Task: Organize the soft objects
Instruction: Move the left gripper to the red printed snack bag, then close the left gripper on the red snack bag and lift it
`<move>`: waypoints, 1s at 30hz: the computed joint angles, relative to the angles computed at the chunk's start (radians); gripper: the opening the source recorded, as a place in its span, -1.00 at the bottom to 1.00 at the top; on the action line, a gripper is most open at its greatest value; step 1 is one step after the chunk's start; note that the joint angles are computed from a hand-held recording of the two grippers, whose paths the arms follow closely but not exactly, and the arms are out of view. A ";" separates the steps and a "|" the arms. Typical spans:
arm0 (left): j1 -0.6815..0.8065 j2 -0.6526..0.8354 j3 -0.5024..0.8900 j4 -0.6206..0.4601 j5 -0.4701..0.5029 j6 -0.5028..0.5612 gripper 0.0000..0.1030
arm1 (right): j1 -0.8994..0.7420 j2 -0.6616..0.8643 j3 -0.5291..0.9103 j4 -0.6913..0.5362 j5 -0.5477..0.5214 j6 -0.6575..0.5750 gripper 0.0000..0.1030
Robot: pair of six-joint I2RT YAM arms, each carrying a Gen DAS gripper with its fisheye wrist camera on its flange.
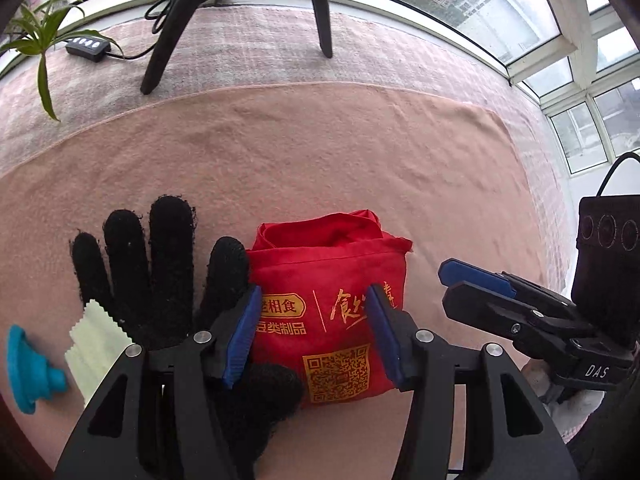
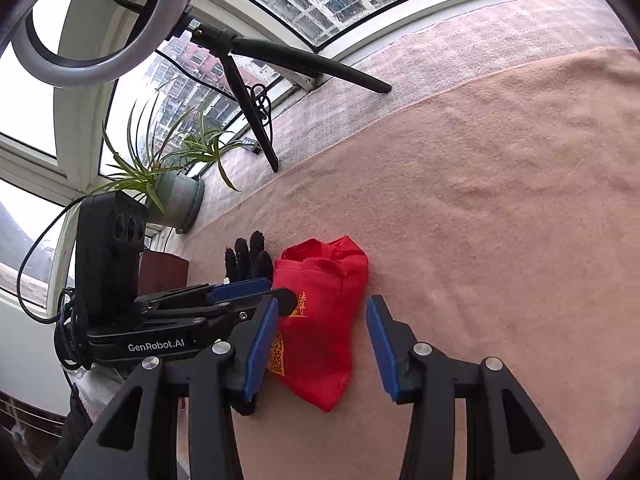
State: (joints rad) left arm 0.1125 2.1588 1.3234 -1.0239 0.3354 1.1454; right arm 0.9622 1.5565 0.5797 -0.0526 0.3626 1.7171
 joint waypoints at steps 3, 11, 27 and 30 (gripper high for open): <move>0.022 -0.018 -0.039 -0.033 0.014 0.079 0.17 | 0.054 -0.033 -0.021 -0.031 0.034 0.075 -0.18; 0.147 -0.177 -0.274 0.175 0.028 0.278 0.42 | 0.104 -0.045 -0.032 -0.049 0.017 0.112 -0.16; 0.195 -0.114 -0.283 0.176 0.040 0.275 0.44 | 0.008 0.117 0.003 0.105 -0.146 -0.005 -0.06; 0.209 -0.138 -0.312 0.179 0.039 0.305 0.28 | 0.013 0.118 0.003 0.113 -0.145 -0.005 -0.06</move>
State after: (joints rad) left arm 0.3213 2.0210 1.0114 -0.8444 0.3747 1.4508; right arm 0.9757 1.6749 0.5822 0.0606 0.2173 1.7121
